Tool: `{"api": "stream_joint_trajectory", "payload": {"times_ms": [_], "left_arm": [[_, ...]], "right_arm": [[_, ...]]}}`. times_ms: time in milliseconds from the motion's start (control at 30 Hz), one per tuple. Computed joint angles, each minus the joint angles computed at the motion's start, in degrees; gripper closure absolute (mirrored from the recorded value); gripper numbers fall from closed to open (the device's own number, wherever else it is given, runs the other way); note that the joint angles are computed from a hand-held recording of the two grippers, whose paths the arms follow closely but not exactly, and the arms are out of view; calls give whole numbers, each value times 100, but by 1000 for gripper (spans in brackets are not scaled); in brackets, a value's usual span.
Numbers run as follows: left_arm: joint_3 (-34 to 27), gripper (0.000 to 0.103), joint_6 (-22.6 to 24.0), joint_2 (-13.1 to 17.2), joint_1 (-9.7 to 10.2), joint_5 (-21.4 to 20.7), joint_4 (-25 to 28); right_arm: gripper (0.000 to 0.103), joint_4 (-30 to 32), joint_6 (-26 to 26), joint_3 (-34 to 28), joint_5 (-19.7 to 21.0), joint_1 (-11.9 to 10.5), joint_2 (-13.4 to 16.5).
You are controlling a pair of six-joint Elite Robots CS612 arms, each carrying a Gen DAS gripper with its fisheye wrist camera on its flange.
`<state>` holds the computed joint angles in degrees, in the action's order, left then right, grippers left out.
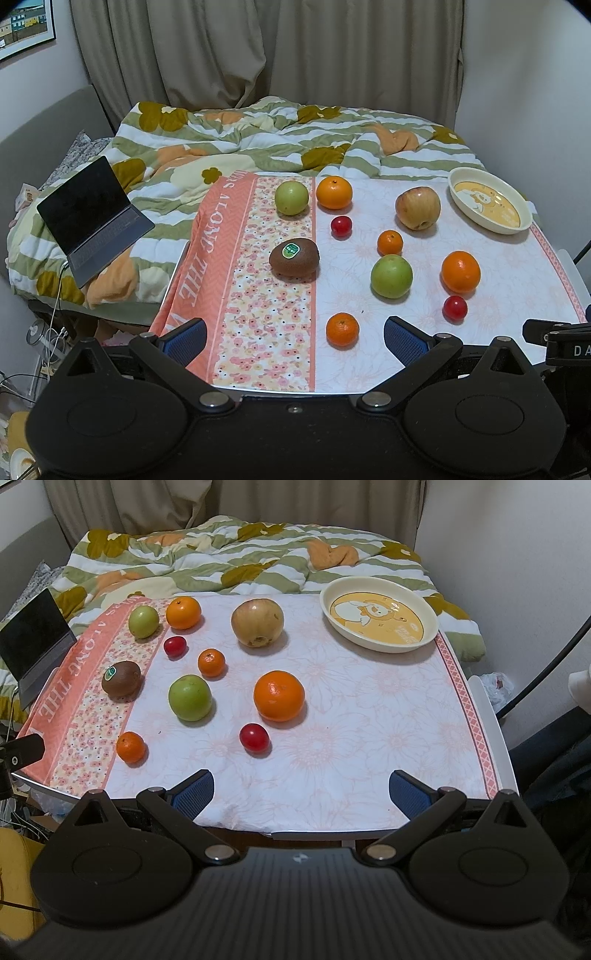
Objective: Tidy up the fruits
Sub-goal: 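Grasp the tangerine with the left tool while the right tool grasps the red tomato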
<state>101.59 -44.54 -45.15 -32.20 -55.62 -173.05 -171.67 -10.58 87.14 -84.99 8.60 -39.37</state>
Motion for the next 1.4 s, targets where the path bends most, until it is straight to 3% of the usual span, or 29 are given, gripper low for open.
{"api": "stream_joint_trajectory", "payload": {"times_ms": [267,433,767,1033,1100,1267,1400], "left_arm": [[-23,0,67,15,67,-223,20],[-98,0,266,143,60,-168,-243],[-464,2,420,625,61,-74,-439],[-742,12,402,976,74,49,-313],[-794,20,421,1041,92,4,-304],[-958,41,515,1174,156,-175,-251],[-1042,47,595,1247,202,-317,-314]], "right_arm": [[0,23,31,-28,31,-28,-15],[0,-25,-155,-110,106,-47,56],[0,10,-880,-478,753,-132,507],[0,-168,-987,-835,1176,-171,946],[0,-158,-1024,-899,1224,-171,1020],[9,-205,-1175,-971,1368,-173,1147],[19,-183,-1164,-1048,1419,-160,1221]]}}
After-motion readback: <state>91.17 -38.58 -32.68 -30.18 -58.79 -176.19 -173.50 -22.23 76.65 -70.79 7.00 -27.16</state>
